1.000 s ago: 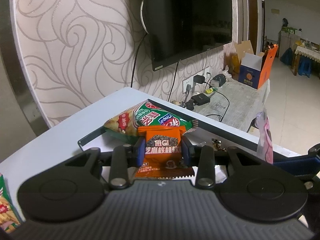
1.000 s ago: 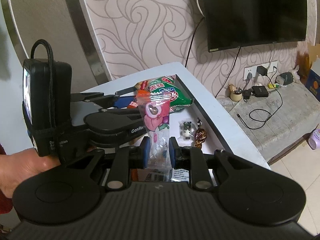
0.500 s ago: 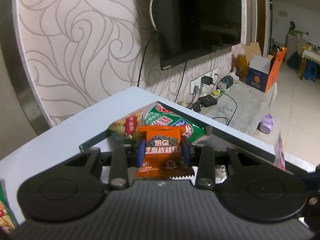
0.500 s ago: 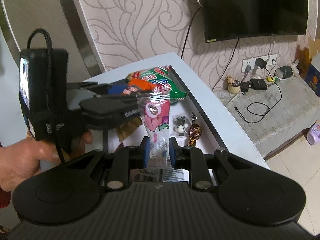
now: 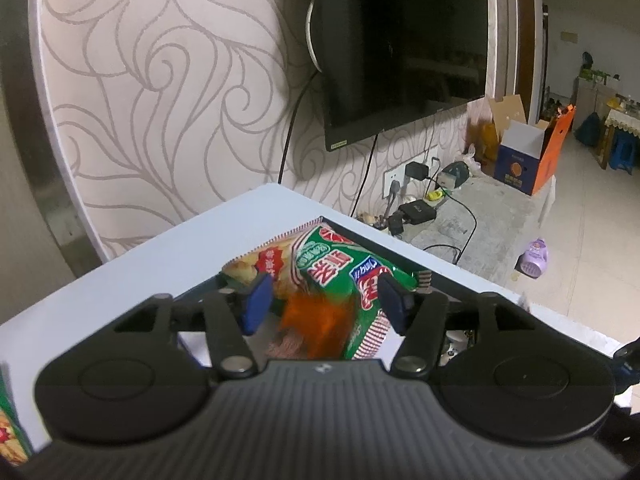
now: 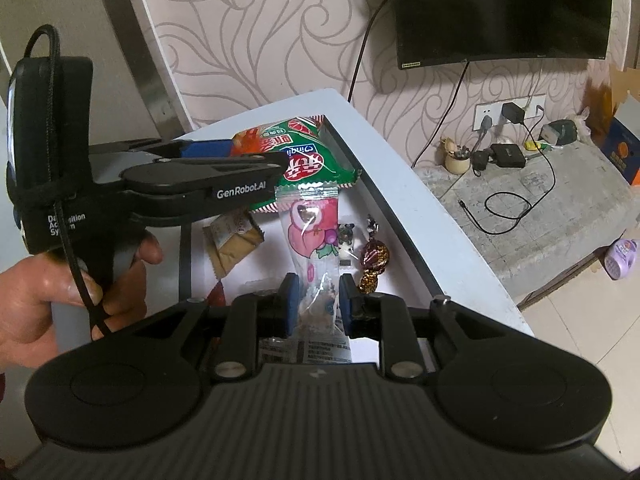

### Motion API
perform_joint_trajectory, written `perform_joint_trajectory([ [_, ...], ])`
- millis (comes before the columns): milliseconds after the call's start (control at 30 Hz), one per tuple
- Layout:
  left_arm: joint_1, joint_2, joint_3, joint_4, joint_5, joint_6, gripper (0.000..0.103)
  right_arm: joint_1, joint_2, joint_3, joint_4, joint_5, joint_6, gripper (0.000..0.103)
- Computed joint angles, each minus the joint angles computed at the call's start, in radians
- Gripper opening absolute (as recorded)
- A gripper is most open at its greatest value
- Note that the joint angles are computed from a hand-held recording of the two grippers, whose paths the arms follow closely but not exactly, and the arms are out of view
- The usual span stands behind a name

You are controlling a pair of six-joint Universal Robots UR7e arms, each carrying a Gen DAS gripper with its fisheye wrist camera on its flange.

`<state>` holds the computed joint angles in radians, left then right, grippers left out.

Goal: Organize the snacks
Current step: 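Open both grippers over the box to drop the TIGI and clear packets, then move the left gripper to the green cracker bag while the right gripper approaches the pastry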

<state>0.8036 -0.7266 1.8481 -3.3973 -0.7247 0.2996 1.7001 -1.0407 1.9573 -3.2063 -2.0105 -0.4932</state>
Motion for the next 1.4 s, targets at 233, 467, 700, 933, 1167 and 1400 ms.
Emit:
perform_joint_trajectory([
  [233,-0.010,-0.003,0.007,-0.009,0.002,0.007,0.076,0.001,-0.007,0.015,-0.013,0.018,0.005,0.041],
  [467,-0.020,-0.014,0.021,-0.014,0.005,0.000,0.076,0.009,-0.030,0.045,-0.045,0.048,0.016,0.057],
  [700,-0.041,-0.038,0.059,-0.037,0.020,-0.005,0.076,0.018,-0.046,0.074,-0.063,0.062,0.027,0.063],
  [933,-0.064,-0.075,0.114,-0.089,0.058,0.000,0.076,0.039,-0.048,0.092,-0.073,0.081,0.026,0.068],
  [1167,-0.069,-0.149,0.200,-0.142,0.140,-0.012,0.076,0.073,-0.012,0.082,-0.055,0.104,0.004,0.072],
  [1400,-0.055,-0.255,0.293,-0.159,0.263,-0.041,0.076,0.112,0.061,0.041,0.024,0.148,-0.006,0.074],
])
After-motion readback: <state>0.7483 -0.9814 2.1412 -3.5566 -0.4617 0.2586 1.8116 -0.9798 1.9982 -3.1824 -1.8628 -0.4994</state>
